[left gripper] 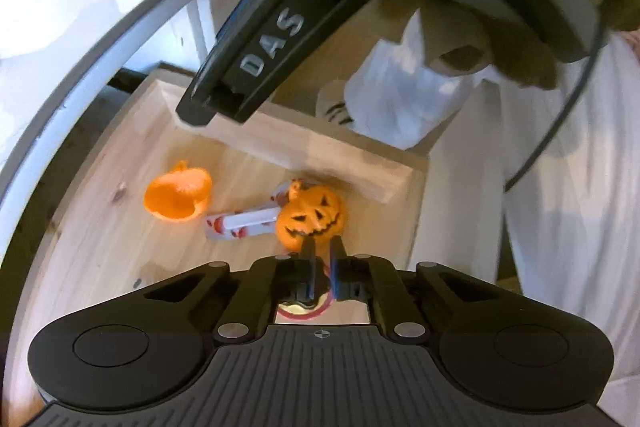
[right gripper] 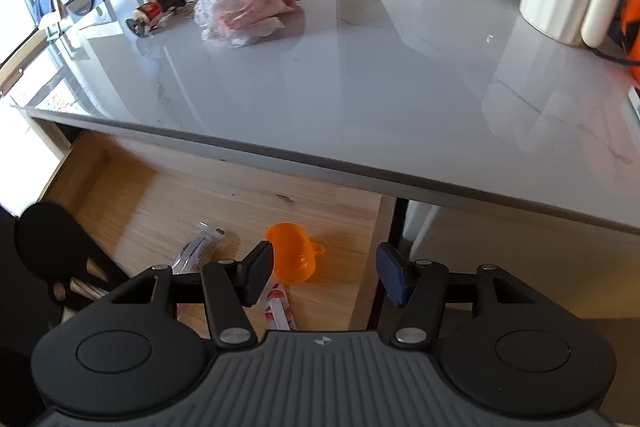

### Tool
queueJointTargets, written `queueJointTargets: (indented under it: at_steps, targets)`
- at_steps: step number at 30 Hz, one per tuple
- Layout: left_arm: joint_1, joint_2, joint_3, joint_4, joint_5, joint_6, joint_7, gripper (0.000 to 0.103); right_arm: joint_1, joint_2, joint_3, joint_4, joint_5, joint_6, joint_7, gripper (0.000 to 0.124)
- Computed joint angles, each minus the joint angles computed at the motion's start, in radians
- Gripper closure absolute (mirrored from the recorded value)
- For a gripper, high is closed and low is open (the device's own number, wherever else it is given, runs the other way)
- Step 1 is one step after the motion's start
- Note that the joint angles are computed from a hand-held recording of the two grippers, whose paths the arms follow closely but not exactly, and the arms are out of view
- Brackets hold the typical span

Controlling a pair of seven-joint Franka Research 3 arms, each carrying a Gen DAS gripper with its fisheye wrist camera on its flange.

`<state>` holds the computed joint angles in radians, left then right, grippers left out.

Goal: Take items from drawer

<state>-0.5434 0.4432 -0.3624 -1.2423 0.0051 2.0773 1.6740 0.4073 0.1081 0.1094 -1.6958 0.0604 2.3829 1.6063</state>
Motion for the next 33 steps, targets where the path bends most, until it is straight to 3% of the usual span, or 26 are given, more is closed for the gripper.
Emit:
queueJointTargets:
  at_steps: [6,11,16,18,20,22,24,28,33]
  targets:
    - [-0.012,0.1,0.009,0.138,-0.023,-0.144,-0.047,0.089,-0.011,-0.021,0.002,-0.02,0.058,0.017,-0.018,0.067]
    - [-0.011,0.119,0.02,0.169,-0.038,-0.179,-0.12,0.089,-0.013,-0.031,0.003,-0.03,0.073,0.02,-0.019,0.067]
    - [-0.076,0.153,0.06,0.265,0.085,-0.253,-0.119,0.088,-0.012,-0.026,0.005,-0.024,0.07,0.017,-0.015,0.067]
    - [-0.085,0.139,0.079,0.243,0.132,-0.241,-0.133,0.079,-0.011,-0.027,0.004,-0.025,0.067,0.018,-0.012,0.067]
    - [-0.05,0.103,0.071,0.181,0.101,-0.197,-0.167,0.078,-0.011,-0.027,0.003,-0.027,0.063,0.018,-0.005,0.067]
    - [0.03,0.054,0.033,0.088,-0.032,-0.111,-0.207,0.078,-0.011,-0.027,0.003,-0.027,0.061,0.019,0.0,0.066]
    - [0.09,0.041,0.002,0.053,-0.164,-0.087,-0.245,0.078,-0.011,-0.026,0.004,-0.026,0.06,0.017,0.0,0.066]
    - [0.07,0.129,0.018,0.2,-0.174,-0.248,-0.38,0.078,-0.008,-0.022,0.006,-0.021,0.059,0.014,-0.003,0.066]
    - [0.015,0.224,0.032,0.353,-0.12,-0.341,-0.444,0.073,-0.009,-0.026,0.005,-0.026,0.065,0.018,-0.004,0.066]
